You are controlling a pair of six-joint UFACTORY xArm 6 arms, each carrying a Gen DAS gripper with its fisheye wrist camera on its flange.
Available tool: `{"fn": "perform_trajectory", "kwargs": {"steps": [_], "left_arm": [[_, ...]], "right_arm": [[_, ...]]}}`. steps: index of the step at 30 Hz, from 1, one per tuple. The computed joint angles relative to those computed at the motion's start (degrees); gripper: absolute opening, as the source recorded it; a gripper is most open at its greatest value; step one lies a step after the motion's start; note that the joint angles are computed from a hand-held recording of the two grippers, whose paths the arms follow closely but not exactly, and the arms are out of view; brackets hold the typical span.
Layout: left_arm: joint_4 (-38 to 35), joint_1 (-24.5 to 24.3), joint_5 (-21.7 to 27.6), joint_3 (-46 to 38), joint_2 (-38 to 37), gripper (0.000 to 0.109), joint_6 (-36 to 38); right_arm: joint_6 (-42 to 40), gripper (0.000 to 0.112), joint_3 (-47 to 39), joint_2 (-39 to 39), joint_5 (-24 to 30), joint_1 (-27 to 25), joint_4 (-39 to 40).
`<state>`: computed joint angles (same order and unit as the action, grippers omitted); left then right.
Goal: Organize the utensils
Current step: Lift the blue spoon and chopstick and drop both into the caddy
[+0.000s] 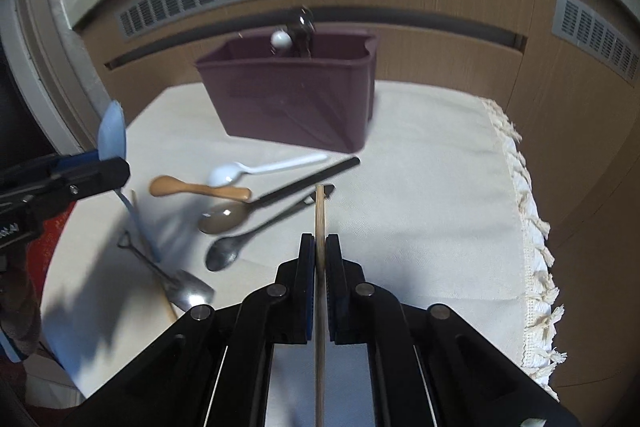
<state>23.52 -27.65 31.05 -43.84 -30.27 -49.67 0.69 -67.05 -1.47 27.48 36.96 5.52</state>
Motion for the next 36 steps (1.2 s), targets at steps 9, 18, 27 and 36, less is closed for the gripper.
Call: {"fn": "perform_trajectory", "kwargs": {"steps": [9,18,27,36], "left_arm": [[1.2,1.9,-0.5,-3.4,-4.8,0.031,-0.7],[-3.2,8.2,-4.2,-23.1,3.3,0.031,11.0],[-20.8,13.5,-13.3,-25.0,14.5,0.031,24.3],[-26.6,14.1,-13.8,-25.8,23.9,0.031,27.2]], "right_arm": [[-4.5,0.005,-1.3,-2.7,-3.0,0.4,4.9],[-7.9,0.005,-30.0,6.5,-5.3,0.4,2.0],[-5.5,0.005,-54.4,24.7,-2.1,-0.7,-1.7],[-5.5,0.005,-57.8,32.8,1.9,-2.4,-0.8]]}}
